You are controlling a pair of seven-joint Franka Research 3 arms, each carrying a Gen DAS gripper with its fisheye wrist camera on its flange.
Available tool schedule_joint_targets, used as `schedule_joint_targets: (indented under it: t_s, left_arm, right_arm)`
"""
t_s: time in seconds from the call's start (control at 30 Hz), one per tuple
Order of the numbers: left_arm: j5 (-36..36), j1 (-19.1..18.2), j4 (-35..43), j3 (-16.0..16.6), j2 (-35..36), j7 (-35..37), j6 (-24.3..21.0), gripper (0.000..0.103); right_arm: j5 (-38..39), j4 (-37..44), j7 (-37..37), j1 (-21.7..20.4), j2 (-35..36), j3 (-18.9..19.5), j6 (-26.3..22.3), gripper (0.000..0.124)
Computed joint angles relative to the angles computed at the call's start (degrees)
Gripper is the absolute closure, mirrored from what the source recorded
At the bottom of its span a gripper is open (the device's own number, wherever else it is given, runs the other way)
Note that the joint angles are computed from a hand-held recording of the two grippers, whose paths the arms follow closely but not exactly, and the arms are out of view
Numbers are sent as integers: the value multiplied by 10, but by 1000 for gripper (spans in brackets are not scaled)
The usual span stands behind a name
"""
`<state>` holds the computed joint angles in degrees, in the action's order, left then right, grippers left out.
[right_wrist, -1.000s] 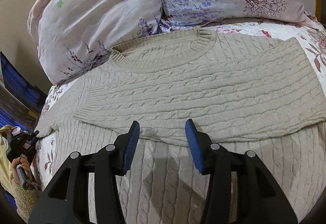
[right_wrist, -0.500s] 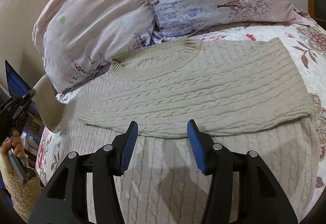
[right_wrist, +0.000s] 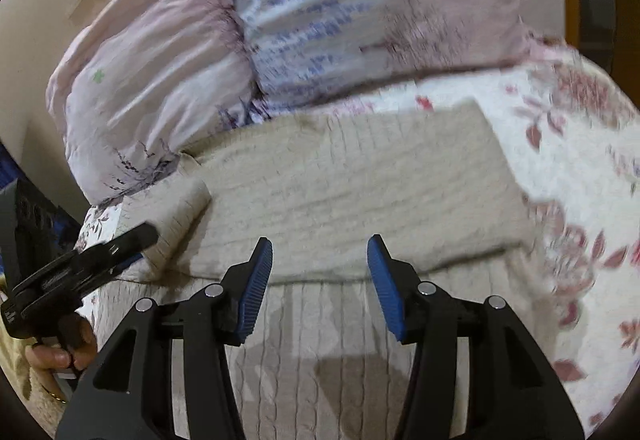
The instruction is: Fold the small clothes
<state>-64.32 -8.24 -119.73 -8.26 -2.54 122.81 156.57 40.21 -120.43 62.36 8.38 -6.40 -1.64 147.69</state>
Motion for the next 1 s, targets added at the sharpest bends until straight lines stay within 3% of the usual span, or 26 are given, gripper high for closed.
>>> schedule_joint_targets:
  t_s: [0.07,0.13,0.27,0.4,0.47,0.6,0.63,0.67,0.73,0.83,1.0]
  left_arm:
    - [-75,6,-35,16,-36,54,-8,50]
    - [-98,12,-55,29,-56,55,9,52]
    - [-60,33,-88,51,-70,-20,36,59]
    - [-12,42,-100,62,-61,-79,33,63]
    - [-25,44,-107,70,-62,-78,24,70]
    - [-45,47,-111,74,-63,-57,18,71]
    - [-43,48,-111,73,-64,-57,16,71]
    - [-43,49,-112,72,-64,-53,17,71]
    - [-40,49,-112,71,-64,-52,19,71]
    - [-33,49,-110,68,-61,-53,23,68]
    - [-31,44,-109,65,-61,-43,33,61]
  right_arm:
    - [45,13,-72,13,-1,-2,-12,72]
    - [82,34,-157,30,3,3,-35,73]
    - [79,75,-257,61,28,32,-72,77]
    - [8,107,-260,90,70,66,-52,79]
    - [-39,125,-243,102,97,76,-46,79]
    - [-169,123,-182,126,128,81,-6,80]
    - [-184,115,-173,128,130,81,10,86]
    - [-163,108,-180,123,126,84,15,89]
    - [-112,117,-185,111,124,86,-12,110]
    - [-36,124,-184,93,113,81,-35,120]
    - [79,88,-160,67,64,56,13,120]
